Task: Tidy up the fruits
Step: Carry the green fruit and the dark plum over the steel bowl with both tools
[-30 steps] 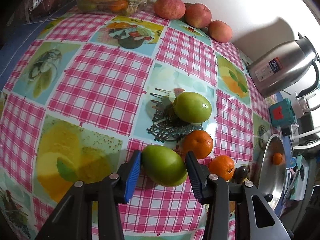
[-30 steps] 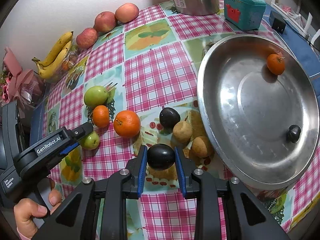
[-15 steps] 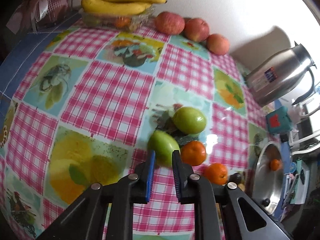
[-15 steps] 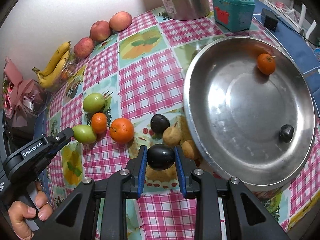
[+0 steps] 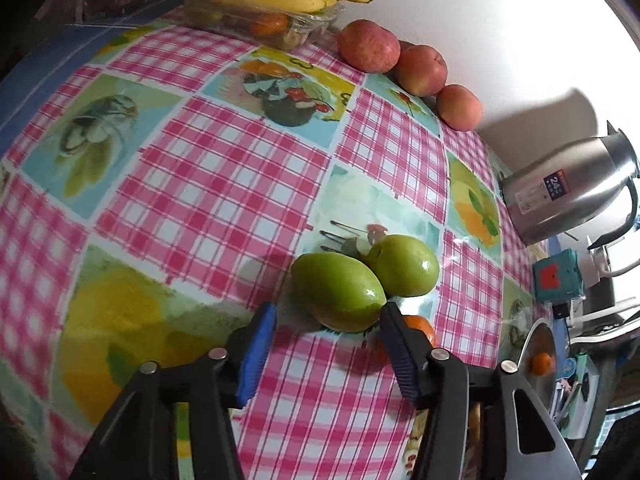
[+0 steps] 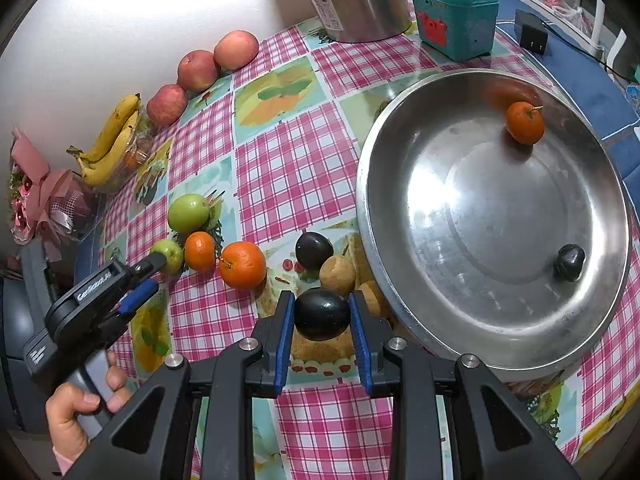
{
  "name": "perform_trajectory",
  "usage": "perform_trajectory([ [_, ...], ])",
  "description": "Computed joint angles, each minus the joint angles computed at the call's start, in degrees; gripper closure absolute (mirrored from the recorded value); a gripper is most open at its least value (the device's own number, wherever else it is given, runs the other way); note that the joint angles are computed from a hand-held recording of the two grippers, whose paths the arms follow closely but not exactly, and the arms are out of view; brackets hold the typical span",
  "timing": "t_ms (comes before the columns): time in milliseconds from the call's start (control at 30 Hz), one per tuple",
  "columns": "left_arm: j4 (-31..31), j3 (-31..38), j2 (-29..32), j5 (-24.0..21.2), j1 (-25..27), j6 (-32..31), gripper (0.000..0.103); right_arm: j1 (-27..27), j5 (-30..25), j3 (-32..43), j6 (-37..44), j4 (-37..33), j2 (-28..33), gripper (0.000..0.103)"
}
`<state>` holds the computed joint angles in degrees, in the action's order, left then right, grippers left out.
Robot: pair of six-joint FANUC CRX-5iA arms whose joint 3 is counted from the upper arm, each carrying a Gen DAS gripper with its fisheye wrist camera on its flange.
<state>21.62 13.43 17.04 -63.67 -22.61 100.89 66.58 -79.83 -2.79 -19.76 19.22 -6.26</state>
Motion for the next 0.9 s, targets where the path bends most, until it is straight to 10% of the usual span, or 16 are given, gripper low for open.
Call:
perform_trajectory([
  [900, -4.43, 6.61, 1.27, -4.81, -0.90, 1.09, 0.051, 0.32, 0.67, -1.48, -1.87, 1.10, -1.54, 0.075],
])
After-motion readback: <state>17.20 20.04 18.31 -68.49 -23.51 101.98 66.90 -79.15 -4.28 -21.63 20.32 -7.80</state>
